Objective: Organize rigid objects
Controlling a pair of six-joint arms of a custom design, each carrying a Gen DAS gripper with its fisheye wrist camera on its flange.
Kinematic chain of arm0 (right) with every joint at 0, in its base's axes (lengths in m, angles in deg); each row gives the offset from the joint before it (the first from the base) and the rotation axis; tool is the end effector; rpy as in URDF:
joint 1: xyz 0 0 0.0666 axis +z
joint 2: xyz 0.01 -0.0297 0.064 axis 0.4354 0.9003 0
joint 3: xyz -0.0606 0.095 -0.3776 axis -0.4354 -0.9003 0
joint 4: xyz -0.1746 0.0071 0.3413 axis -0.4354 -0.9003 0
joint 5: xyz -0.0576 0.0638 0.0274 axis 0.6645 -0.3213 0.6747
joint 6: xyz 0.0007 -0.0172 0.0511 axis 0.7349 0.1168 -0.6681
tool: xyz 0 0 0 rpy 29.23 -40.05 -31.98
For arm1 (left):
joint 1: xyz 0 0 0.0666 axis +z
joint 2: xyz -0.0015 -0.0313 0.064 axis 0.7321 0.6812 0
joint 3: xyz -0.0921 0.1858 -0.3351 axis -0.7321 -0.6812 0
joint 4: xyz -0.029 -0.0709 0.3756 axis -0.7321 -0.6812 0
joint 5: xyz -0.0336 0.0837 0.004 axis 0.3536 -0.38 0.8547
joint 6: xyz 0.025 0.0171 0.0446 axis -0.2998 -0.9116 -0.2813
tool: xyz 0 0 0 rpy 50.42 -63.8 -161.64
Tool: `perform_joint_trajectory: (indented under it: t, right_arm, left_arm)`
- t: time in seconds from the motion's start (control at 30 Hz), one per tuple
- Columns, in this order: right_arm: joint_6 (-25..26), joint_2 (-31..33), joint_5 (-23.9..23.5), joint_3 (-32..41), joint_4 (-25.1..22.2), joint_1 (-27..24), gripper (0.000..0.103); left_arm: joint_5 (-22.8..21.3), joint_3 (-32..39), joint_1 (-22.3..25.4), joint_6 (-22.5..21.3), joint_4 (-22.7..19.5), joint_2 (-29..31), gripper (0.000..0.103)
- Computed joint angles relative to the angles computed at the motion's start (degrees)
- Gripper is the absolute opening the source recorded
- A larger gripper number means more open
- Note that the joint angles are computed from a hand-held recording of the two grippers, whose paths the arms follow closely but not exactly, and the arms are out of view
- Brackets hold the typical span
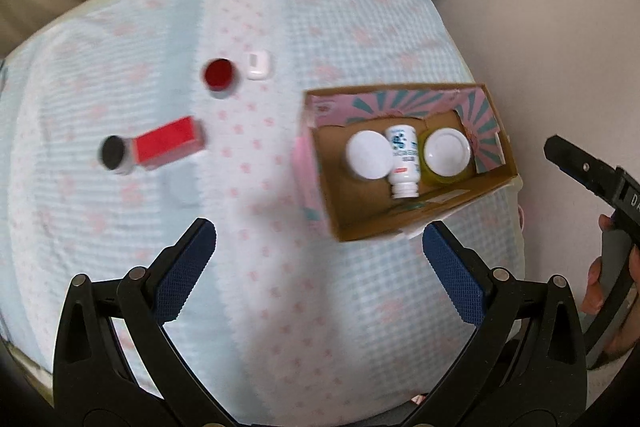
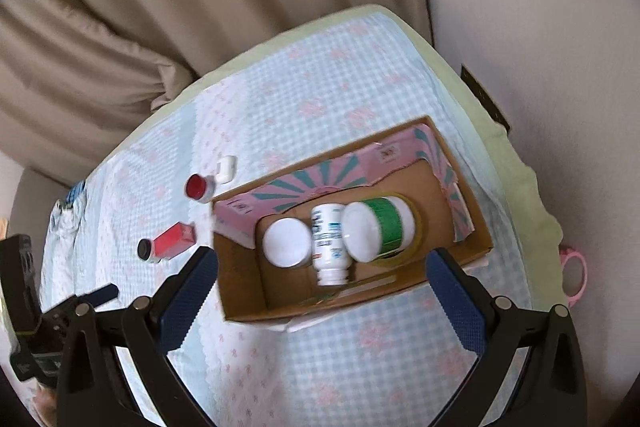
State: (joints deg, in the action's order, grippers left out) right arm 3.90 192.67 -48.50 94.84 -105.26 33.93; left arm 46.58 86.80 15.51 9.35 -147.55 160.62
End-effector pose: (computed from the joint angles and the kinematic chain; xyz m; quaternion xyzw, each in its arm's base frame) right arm 0.5856 0.0973 0.4895 -0.1782 0.9494 0.1980 0.1663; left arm 0.4295 -0.2565 0.4823 -0.2317 0.9568 -0.0397 0.1713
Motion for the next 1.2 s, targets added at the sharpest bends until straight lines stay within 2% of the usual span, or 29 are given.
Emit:
perform_joint_trajectory:
  t: [0.17,0.4,0.6,0.73,0.87,1.0,1.2]
  right_arm:
    - [0.2,-5.3,3.5,-3.3,1.5,4.2,0.103]
    - [-3.7,-11.5,9.5,-8.0,4.2,12.9,0.103]
    - [-8.7,-13.6,14.7,-9.7,6.3,20.8,0.103]
    - [-11.5,-12.7,18.9,-9.1,6.9,26.0,0.103]
    - [-13.8,-10.5,20.0,-8.0,7.0,29.1,0.103]
    - [-14.2,-7.5,21.1,-6.4,7.8,31.0,0.103]
    - [-12.6,-2.0,20.9,-5.3,12.6,31.7,0.103]
  left_arm:
    - [-3.9,-5.6,0.2,-0.3,-1.8,-8.1,0.103]
    - [-4.8,-14.9,3.4,-1.9,-4.4,-20.4,0.103]
    - [-6.4,-20.8,8.9,-8.3,-6.3,-29.4,0.103]
    - [-4.9,-24.4,15.1,-13.6,-6.3,-33.6,0.103]
    - [-1.4,-28.5,22.8,-20.3,-3.9,-36.1,0.103]
    - [-1.1,-32.8,27.2,-26.8,1.0,-36.2,0.103]
    - [2.0,-41.7,32.4,-35.4,14.1,-33.9,0.103]
